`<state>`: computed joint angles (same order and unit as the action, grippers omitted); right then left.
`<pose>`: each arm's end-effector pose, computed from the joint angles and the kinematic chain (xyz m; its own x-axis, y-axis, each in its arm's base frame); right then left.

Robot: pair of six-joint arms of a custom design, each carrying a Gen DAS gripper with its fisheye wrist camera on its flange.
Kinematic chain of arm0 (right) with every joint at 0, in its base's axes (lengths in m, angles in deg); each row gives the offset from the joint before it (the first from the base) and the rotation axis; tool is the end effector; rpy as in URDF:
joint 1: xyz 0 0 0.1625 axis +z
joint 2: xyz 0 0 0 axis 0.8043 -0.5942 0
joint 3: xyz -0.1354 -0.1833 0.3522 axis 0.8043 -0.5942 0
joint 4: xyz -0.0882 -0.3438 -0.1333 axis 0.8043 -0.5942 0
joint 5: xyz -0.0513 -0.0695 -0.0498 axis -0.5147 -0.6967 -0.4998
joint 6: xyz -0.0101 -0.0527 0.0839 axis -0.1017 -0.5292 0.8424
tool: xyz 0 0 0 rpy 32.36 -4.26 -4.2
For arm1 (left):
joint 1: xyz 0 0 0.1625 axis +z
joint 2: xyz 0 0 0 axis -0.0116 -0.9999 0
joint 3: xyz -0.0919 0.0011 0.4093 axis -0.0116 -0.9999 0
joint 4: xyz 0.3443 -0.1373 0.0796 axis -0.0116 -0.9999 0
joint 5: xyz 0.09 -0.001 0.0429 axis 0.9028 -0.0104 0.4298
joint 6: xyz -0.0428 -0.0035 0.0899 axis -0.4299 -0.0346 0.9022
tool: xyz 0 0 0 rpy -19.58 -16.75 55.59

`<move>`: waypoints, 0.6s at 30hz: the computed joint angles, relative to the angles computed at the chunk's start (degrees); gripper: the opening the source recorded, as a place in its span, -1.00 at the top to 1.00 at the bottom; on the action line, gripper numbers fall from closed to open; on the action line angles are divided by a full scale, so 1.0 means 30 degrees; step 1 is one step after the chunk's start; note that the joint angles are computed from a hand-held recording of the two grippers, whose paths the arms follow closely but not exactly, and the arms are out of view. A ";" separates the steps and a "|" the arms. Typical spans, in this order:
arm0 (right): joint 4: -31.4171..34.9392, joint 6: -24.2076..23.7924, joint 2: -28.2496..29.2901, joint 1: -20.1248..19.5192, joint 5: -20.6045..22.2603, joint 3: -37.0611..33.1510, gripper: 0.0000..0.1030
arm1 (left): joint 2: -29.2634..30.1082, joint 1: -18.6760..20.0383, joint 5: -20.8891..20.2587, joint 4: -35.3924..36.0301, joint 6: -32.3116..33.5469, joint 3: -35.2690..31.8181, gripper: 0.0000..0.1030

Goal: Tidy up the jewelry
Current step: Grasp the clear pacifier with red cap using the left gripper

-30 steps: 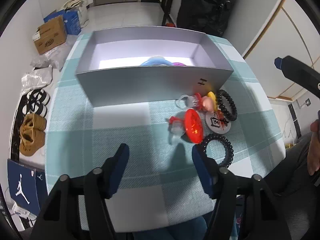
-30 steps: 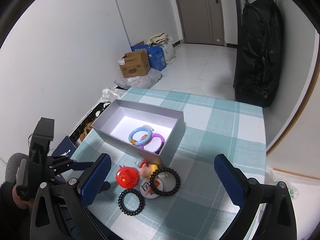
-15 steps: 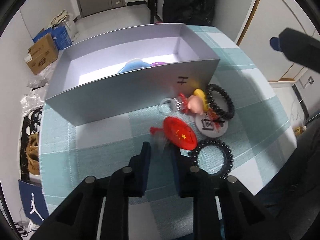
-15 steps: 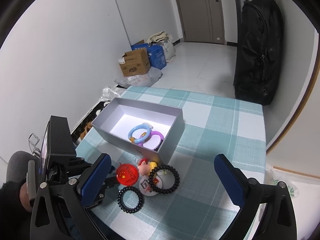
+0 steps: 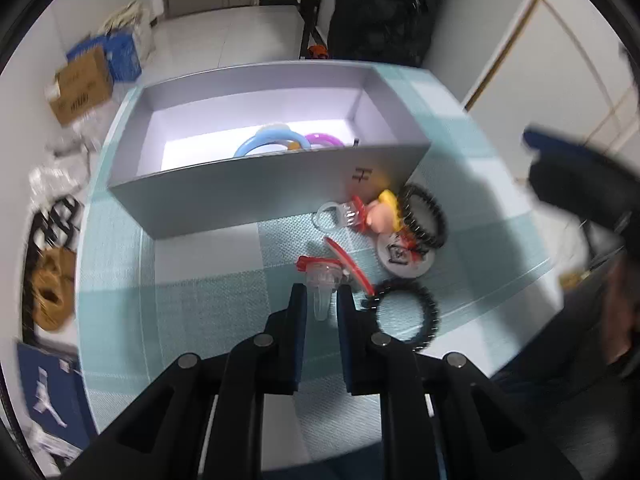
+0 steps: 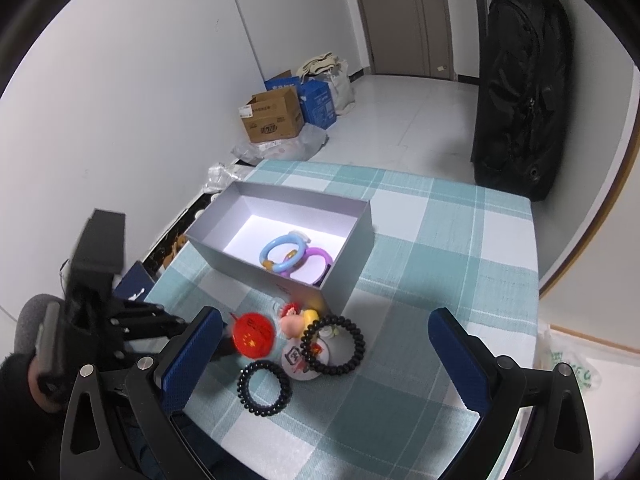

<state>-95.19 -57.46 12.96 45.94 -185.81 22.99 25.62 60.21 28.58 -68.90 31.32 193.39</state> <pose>0.2016 -0.5969 0.1203 -0.7823 -0.3954 0.4813 -0.5709 0.7643 -0.2999 -0.1374 -0.5973 0.1347 -0.8077 0.3113 -0.5007 0.4253 0.8958 -0.1290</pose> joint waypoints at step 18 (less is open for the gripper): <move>0.1978 -0.2549 0.1770 0.0979 -0.1014 -0.0527 -0.90 | -0.0266 0.0592 -0.1152 0.1675 0.0166 -0.0867 0.81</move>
<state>-89.26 -65.11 18.27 48.87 -188.85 21.41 24.82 61.99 25.12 -63.87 31.82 190.79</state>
